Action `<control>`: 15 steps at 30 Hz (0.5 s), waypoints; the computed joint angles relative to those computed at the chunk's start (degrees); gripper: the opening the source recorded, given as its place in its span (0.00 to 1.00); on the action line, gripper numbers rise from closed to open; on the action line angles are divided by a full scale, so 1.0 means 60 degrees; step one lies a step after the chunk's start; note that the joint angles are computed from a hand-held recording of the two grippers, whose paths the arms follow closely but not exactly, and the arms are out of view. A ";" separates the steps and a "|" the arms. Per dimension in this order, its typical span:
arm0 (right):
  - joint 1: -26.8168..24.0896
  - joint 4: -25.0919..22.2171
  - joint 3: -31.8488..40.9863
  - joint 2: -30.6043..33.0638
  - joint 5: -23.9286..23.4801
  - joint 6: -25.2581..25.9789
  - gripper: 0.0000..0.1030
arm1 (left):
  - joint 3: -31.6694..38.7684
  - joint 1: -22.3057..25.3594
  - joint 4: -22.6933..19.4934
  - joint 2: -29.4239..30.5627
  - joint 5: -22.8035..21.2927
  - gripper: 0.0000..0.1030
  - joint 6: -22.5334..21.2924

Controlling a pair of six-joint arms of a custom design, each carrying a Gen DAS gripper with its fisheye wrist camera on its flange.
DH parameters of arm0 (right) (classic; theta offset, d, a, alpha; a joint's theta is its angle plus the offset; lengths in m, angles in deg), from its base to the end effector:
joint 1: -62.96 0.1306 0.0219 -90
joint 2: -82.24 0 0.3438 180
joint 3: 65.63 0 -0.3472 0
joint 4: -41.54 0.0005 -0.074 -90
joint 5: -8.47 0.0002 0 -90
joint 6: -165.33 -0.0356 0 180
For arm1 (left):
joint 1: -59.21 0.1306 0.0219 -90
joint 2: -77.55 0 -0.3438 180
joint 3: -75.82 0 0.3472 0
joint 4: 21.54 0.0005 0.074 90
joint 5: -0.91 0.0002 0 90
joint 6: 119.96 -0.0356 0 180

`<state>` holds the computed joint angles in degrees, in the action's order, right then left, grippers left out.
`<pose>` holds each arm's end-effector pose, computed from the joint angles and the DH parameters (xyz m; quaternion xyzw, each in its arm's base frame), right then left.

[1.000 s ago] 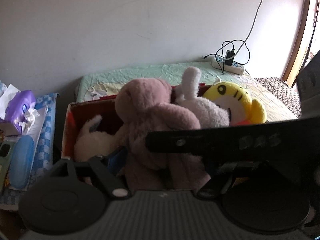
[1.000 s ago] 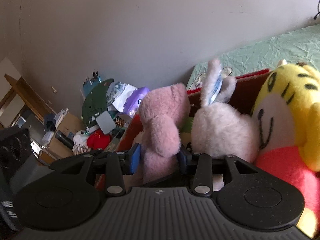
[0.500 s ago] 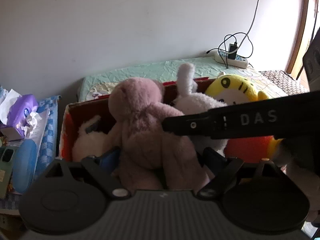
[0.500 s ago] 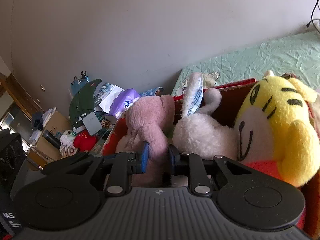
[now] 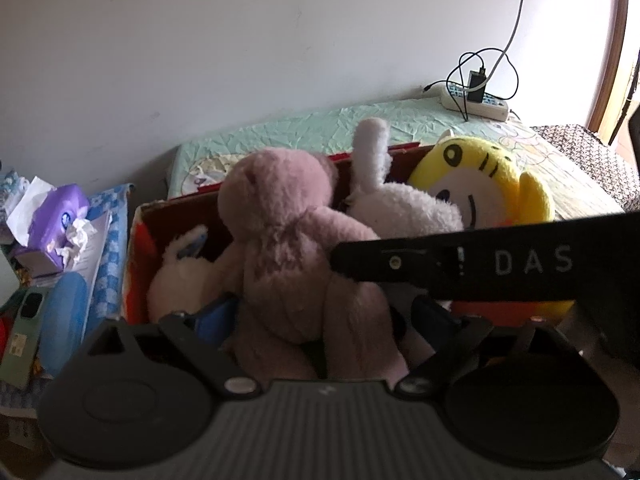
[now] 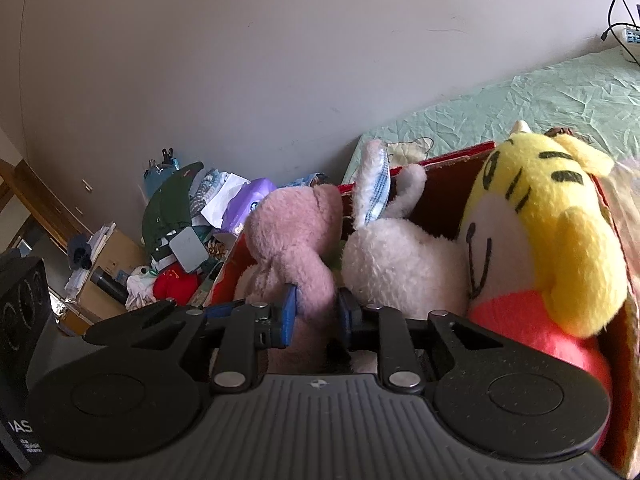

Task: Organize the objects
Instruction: 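Lower the pink teddy bear into the box beside the white bunny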

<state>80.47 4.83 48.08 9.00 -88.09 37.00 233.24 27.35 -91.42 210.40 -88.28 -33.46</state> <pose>0.5335 0.1721 0.4473 0.1278 0.8545 0.2783 0.4195 0.5502 -0.3431 0.4490 0.2834 0.8804 -0.0995 0.3670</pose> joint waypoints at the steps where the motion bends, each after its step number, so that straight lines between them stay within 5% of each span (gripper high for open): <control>1: 0.0016 -0.0005 -0.0018 -0.0013 0.0030 0.0032 0.22 | 0.0026 -0.0013 -0.0039 0.0009 -0.0043 0.91 0.0026; 15: 0.0120 -0.0099 -0.0169 -0.0160 0.0257 0.0050 0.24 | 0.0249 -0.0183 -0.0408 0.0087 -0.0612 0.95 0.0257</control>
<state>81.19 4.23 47.07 8.04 -86.55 37.30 234.74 26.26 -93.87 210.92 -91.96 -31.92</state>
